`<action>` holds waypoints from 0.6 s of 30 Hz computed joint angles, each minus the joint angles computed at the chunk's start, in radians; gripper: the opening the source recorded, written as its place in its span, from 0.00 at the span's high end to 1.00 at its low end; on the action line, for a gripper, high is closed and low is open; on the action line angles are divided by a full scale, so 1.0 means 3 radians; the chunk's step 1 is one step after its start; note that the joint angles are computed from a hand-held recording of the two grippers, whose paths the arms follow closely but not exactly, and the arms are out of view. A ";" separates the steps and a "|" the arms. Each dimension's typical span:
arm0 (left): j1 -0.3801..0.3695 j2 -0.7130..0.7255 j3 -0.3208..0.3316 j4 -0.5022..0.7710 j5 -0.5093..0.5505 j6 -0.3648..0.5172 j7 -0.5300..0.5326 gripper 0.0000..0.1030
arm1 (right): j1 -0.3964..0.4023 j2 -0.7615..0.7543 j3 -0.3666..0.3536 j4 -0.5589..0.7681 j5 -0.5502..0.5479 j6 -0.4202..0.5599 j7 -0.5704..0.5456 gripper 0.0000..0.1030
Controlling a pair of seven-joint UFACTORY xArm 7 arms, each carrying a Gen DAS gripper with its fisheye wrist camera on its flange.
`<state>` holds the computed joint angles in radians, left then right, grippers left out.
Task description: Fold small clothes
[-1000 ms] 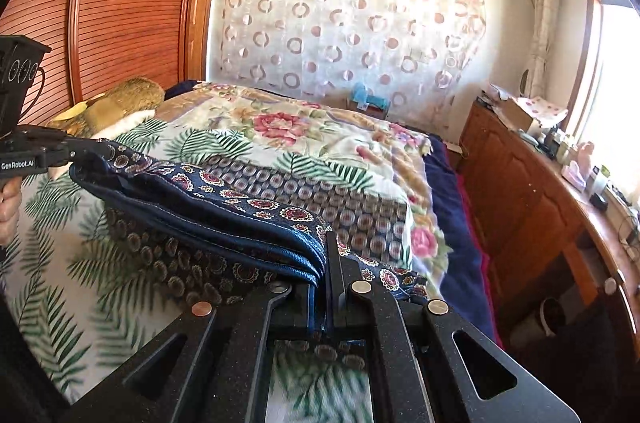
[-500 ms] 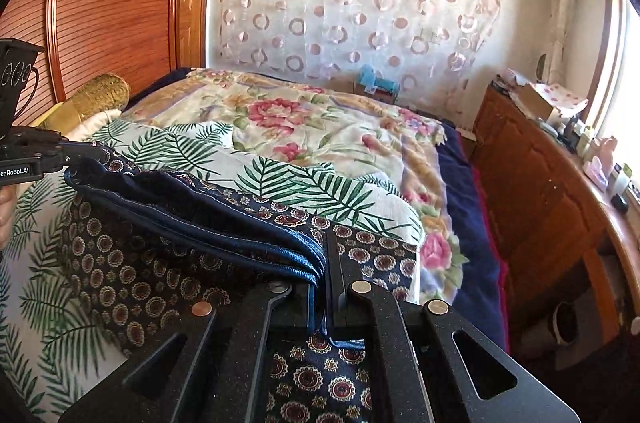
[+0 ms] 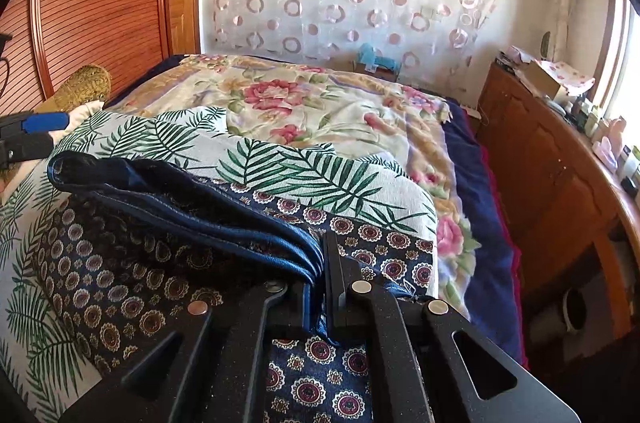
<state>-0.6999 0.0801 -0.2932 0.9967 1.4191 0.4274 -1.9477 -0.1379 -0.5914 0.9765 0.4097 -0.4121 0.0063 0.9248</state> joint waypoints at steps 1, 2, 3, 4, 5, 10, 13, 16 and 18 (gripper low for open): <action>0.0008 0.0011 0.0007 -0.0006 0.0008 -0.0033 -0.0014 0.27 | 0.0008 0.0021 -0.0046 -0.0008 0.0000 -0.0035 -0.0015 0.97; 0.0013 0.0026 0.0013 -0.0003 0.0008 -0.0049 -0.0019 0.27 | 0.0050 0.0038 -0.0099 -0.0009 0.0021 -0.0035 -0.0020 0.97; 0.0011 0.0052 0.0014 0.0006 -0.0020 -0.0043 0.0001 0.27 | 0.0121 0.0088 -0.0189 -0.0001 0.0056 -0.0018 -0.0030 0.95; 0.0008 0.0072 0.0020 0.0010 -0.0041 -0.0038 0.0020 0.27 | 0.0212 0.0136 -0.0299 0.0008 0.0094 0.0014 -0.0039 0.87; 0.0003 0.0087 0.0026 0.0010 -0.0053 -0.0034 0.0026 0.27 | 0.0240 0.0110 -0.0334 0.0023 0.0118 0.0077 -0.0011 0.82; 0.0001 0.0253 0.0099 0.0066 -0.0232 -0.0109 0.0152 0.27 | 0.0450 -0.0242 -0.0542 0.0015 0.0104 0.0374 0.0145 0.45; -0.0024 0.0361 0.0152 0.0103 -0.0417 -0.0146 0.0319 0.27 | 0.0742 -0.0437 -0.0757 -0.0049 0.0093 0.0598 0.0144 0.43; -0.0046 0.0432 0.0228 0.0117 -0.0516 -0.0272 0.0385 0.27 | 0.1071 -0.0585 -0.0916 -0.0162 0.0117 0.0801 0.0174 0.37; -0.0066 0.0462 0.0281 0.0124 -0.0534 -0.0353 0.0373 0.27 | 0.1276 -0.0617 -0.1012 -0.0248 0.0138 0.0908 0.0177 0.35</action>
<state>-0.7198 0.2186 -0.2090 1.0338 1.2587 0.3215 -1.8357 0.2449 -0.7765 0.6728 0.3353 -0.3708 0.2788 0.9778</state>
